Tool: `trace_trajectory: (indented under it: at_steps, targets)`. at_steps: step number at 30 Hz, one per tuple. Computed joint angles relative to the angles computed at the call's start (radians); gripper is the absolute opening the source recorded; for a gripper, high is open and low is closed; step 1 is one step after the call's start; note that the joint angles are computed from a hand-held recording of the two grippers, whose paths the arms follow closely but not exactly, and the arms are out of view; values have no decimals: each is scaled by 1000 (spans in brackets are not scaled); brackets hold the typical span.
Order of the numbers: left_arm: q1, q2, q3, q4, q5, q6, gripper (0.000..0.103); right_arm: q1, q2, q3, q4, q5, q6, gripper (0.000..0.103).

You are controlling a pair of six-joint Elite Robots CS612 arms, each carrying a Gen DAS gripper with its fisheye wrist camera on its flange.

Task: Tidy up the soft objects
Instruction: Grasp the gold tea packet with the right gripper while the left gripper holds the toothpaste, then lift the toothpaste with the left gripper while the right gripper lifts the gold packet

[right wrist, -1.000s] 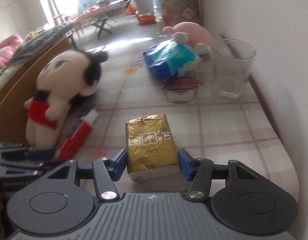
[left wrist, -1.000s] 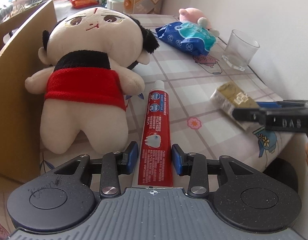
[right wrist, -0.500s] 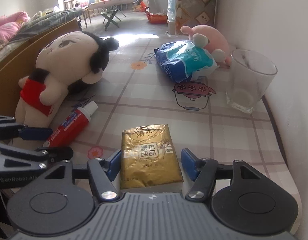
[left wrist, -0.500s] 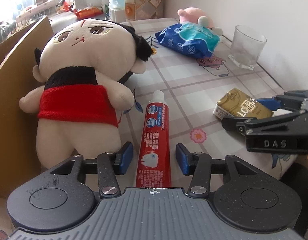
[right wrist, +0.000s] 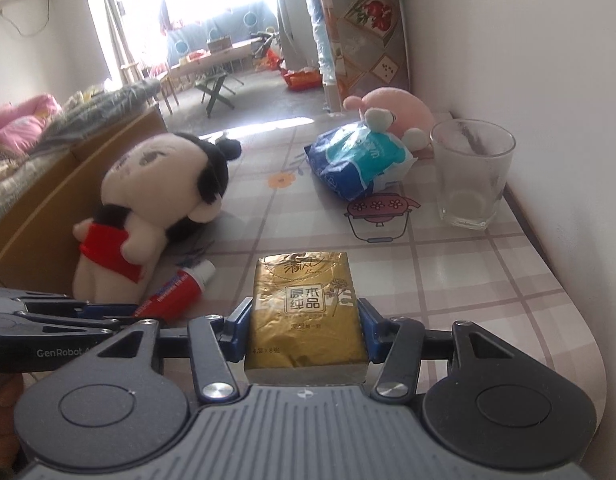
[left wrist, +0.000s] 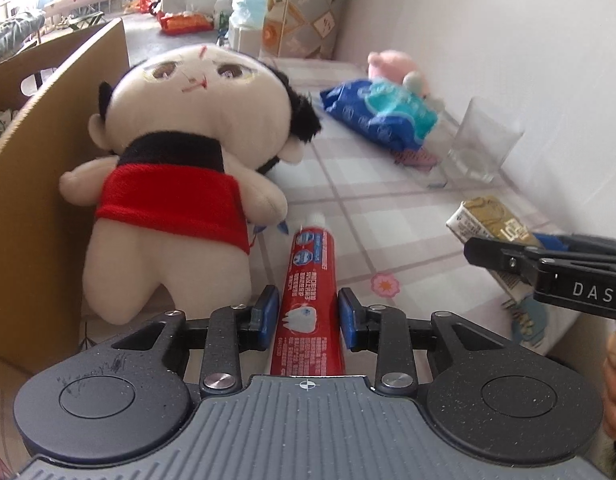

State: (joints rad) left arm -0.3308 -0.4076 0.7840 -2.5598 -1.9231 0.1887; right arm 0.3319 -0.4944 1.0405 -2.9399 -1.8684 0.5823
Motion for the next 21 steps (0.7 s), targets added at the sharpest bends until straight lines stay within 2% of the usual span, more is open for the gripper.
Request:
trace_trajectory:
  at_steps: [6,11,14,19,20,21]
  targets:
    - [19,-11,11,-33,-80,-48,31,11,-14,12,-81,-5,-1,56]
    - [24,-21,27,-61,-94,-61,30,17,-5,-12,-81,-3,-9,55]
    - [28,-18,21,-40,-107,-77,30,17,0,-20,-75,30,4,56]
    - [50,-5,-20,42,-193,-126,30,20,5,-20,-87,54,30,56]
    - [54,0,-32,60,-215,-139,28,20,4,-18,-92,55,35,55]
    - [59,6,-47,74,-238,-153,9,20,4,-15,-98,56,39,55]
